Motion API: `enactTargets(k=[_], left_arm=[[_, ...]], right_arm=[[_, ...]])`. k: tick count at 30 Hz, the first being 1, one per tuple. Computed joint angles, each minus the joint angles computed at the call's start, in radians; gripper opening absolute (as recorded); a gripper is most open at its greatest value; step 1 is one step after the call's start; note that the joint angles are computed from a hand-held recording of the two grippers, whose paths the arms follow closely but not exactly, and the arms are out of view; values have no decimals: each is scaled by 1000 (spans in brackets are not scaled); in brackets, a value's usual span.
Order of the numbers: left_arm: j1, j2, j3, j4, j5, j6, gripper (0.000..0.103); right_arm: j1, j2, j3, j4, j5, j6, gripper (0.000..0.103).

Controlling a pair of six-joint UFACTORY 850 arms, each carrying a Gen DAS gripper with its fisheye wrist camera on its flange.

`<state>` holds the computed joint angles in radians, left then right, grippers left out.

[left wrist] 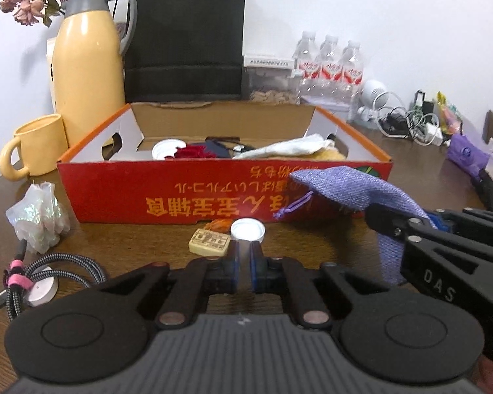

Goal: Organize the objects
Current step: 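Carry the purple pouch into the cardboard box and release it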

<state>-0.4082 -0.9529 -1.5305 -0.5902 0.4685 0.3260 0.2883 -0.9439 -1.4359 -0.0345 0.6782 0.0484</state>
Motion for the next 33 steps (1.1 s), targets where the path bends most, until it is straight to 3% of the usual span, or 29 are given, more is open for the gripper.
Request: enactTargets(k=[13,20,26,33], left_arm=[[8,88,139,197,154,-216,7],[24,121,154,242,210,-234,7],[35,106,87,196,239,-174,7],[49,29,-72,133,220,-144,7]], right_arm=[[4,40,79,2,148,-19,9],[11,64,101,20,227,-59,9],[19,54,38,20,204,-74,9],[27,-29,-163,32,102,-59,9]])
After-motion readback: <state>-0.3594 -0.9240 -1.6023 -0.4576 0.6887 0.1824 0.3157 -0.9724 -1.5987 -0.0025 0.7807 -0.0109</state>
